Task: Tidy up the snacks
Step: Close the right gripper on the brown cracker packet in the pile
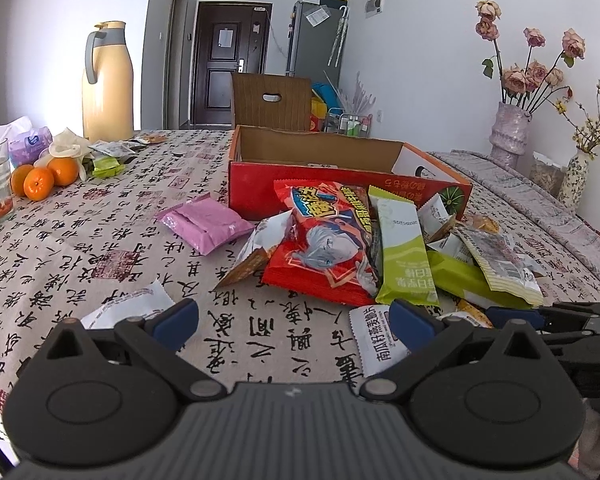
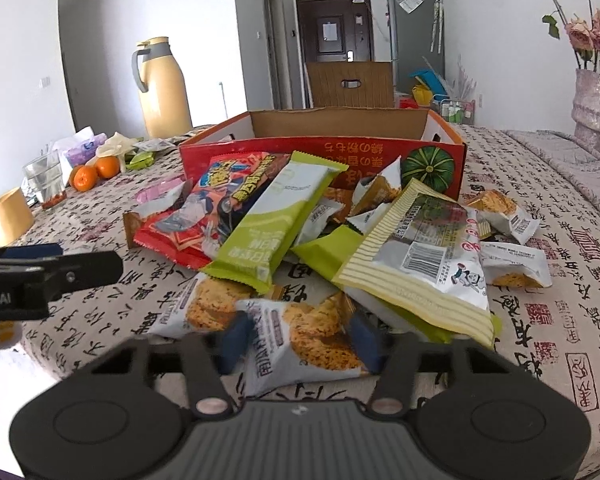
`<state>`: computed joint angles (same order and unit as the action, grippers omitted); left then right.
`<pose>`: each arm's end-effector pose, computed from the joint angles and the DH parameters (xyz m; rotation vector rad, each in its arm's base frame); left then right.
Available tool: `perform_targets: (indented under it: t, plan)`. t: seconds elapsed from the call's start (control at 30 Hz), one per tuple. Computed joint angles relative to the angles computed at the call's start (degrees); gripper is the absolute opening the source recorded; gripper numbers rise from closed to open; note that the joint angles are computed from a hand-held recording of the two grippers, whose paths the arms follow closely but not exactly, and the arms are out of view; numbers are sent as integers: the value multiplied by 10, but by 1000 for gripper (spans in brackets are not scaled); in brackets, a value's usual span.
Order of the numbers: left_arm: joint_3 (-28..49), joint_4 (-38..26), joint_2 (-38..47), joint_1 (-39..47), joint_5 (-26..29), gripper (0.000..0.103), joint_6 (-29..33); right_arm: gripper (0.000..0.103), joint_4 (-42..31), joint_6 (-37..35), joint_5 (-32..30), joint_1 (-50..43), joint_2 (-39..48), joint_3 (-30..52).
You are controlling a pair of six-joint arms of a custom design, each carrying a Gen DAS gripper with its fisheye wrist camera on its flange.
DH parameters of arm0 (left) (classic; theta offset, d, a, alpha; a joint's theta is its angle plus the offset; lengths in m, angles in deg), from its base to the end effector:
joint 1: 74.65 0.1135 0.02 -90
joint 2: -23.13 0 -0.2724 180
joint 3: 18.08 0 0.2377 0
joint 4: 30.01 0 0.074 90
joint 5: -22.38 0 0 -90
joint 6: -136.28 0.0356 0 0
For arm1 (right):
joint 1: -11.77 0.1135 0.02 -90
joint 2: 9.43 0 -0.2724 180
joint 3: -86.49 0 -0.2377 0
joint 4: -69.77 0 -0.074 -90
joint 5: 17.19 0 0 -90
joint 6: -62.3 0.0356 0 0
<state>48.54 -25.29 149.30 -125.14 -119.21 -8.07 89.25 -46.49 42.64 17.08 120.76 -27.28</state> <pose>0.2484 -0.2574 0.0499 -0.3886 2.0686 0.0907 0.3716 0.0525 0.0346 -0.7196 2.1505 0.4922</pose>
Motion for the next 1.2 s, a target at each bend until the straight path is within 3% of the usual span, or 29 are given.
perform_targets:
  t: [0.43, 0.5, 0.67, 0.8, 0.87, 0.93, 0.97, 1.2]
  plan:
    - [-27, -21, -25, 7, -4, 103, -8, 19, 78, 6, -8, -7, -35, -68]
    - [-34, -28, -30, 9, -7, 103, -14, 11, 84, 11, -10, -10, -41, -73]
    - [-50, -36, -40, 13, -11, 103, -28, 11, 100, 15, -6, -10, -52, -88]
    - [-57, -31, -41, 14, -9, 103, -34, 14, 84, 8, 8, -4, -47, -82]
    - [-57, -28, -39, 15, -5, 103, -33, 24, 86, 12, 17, -2, -41, -80]
    - [-56, -28, -37, 14, -3, 103, -33, 49, 95, 14, 24, -2, -37, -83]
    - [-56, -27, -37, 13, -3, 103, -33, 54, 107, 15, 29, -2, -36, -87]
    - [-56, -31, -38, 13, -2, 103, -36, 61, 76, 11, 51, -5, -16, -60]
